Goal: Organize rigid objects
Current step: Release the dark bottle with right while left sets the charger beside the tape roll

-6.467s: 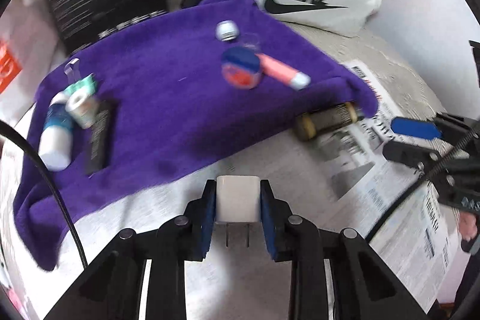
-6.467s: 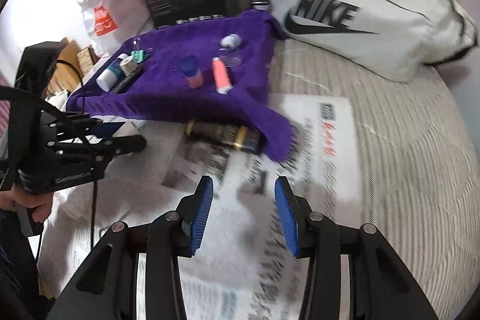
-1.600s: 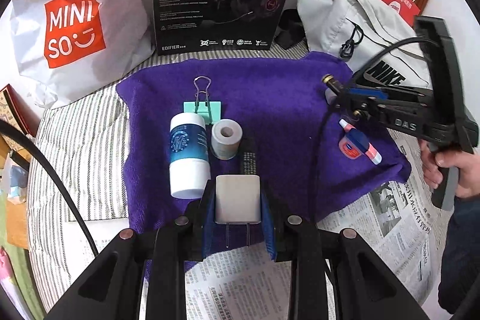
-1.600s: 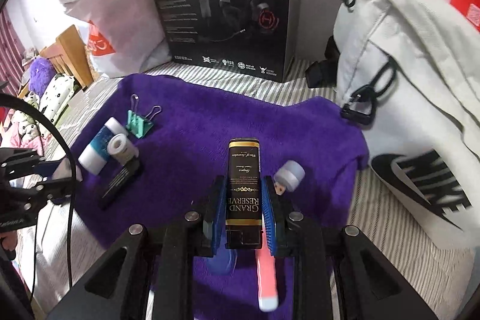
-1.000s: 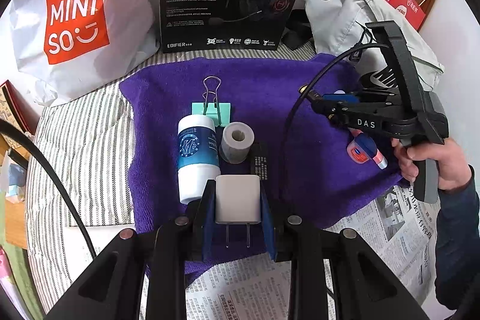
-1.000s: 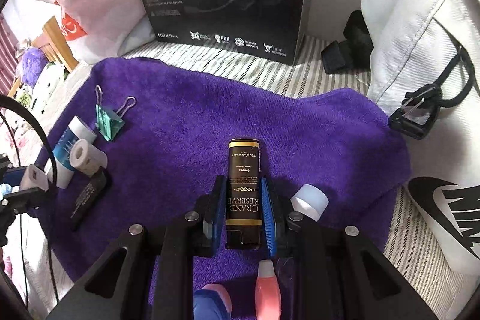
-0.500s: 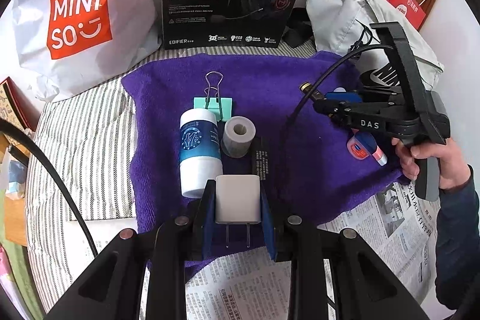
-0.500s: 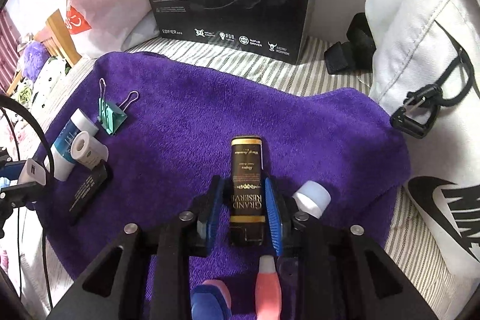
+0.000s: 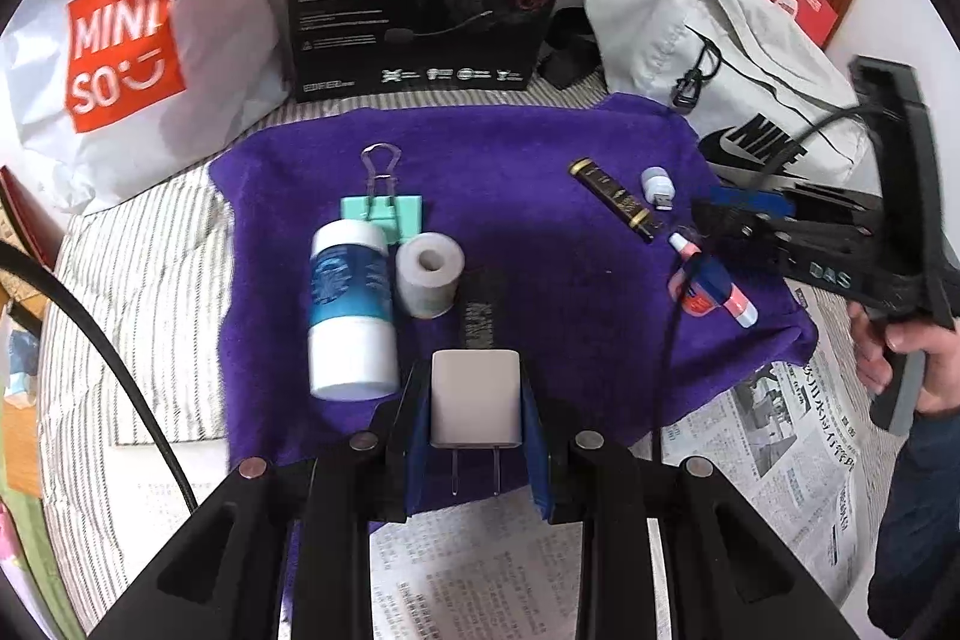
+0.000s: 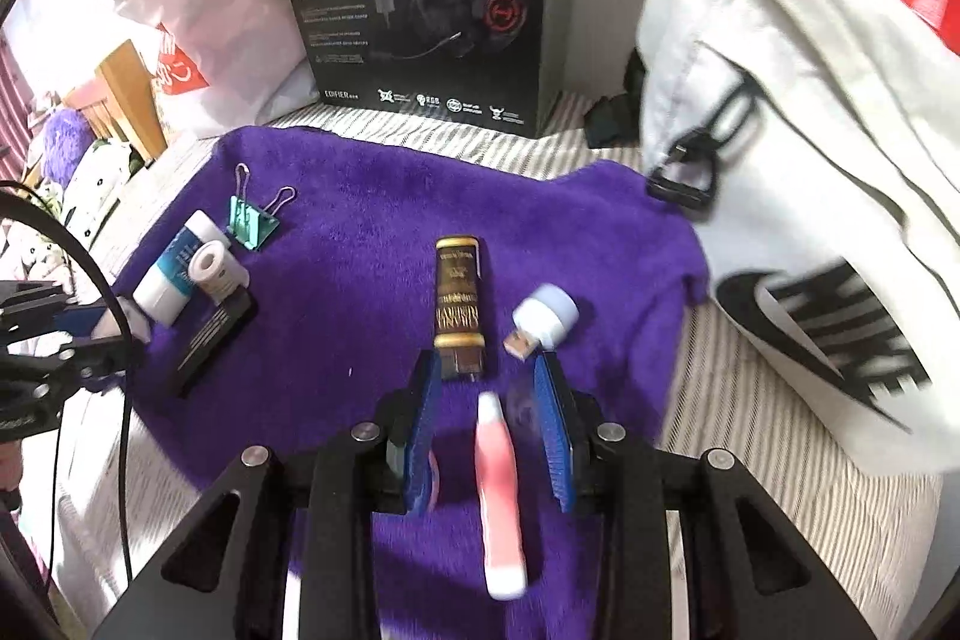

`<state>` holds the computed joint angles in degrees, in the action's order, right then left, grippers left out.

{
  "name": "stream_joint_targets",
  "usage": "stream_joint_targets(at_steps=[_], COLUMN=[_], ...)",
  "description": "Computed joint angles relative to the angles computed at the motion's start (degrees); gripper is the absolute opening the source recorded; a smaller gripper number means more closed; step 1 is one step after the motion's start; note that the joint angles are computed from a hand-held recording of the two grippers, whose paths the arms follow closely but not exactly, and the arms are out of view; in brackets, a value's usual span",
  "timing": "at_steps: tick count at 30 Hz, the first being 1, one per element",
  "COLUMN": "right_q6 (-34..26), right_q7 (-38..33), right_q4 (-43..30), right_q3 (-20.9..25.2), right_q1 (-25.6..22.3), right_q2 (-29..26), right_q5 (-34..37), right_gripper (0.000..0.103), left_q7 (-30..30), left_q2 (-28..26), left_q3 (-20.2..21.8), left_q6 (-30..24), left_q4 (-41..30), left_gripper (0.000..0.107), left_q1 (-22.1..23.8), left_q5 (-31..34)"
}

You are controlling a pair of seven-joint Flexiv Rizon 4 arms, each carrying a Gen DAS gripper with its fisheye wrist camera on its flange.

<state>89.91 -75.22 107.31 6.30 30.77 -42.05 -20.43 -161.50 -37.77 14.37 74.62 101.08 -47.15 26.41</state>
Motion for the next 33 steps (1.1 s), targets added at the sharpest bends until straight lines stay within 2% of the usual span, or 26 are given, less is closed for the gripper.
stream_joint_targets(at_steps=[7,16,23,33], right_q6=[5.17,9.53,9.51,10.26], right_q7=[0.3,0.48,-0.34,-1.09], right_q4=[6.6,11.25,11.59,12.31], right_q3=[-1.94,-1.23,1.68,3.42], right_q1=[0.5,-1.12,-4.29,-6.0], right_q2=[3.7,5.8,5.79,5.64], right_q5=[1.39,3.96,3.84,3.73], right_gripper=[0.036,0.036,0.036,0.036], left_q7=[1.71,5.03,6.17,9.28], left_q2=[-2.25,-6.82,-9.95,-12.76], left_q3=[-0.52,-0.99,-0.87,-2.74], left_q6=[-0.44,-2.98,-6.78,-13.0], left_q4=[-3.7,-11.09,-16.07,-20.82], left_gripper=[0.026,0.026,0.026,0.026], left_q1=[0.96,2.23,3.65,5.75], left_q5=[-0.76,-3.8,-5.75,-6.65])
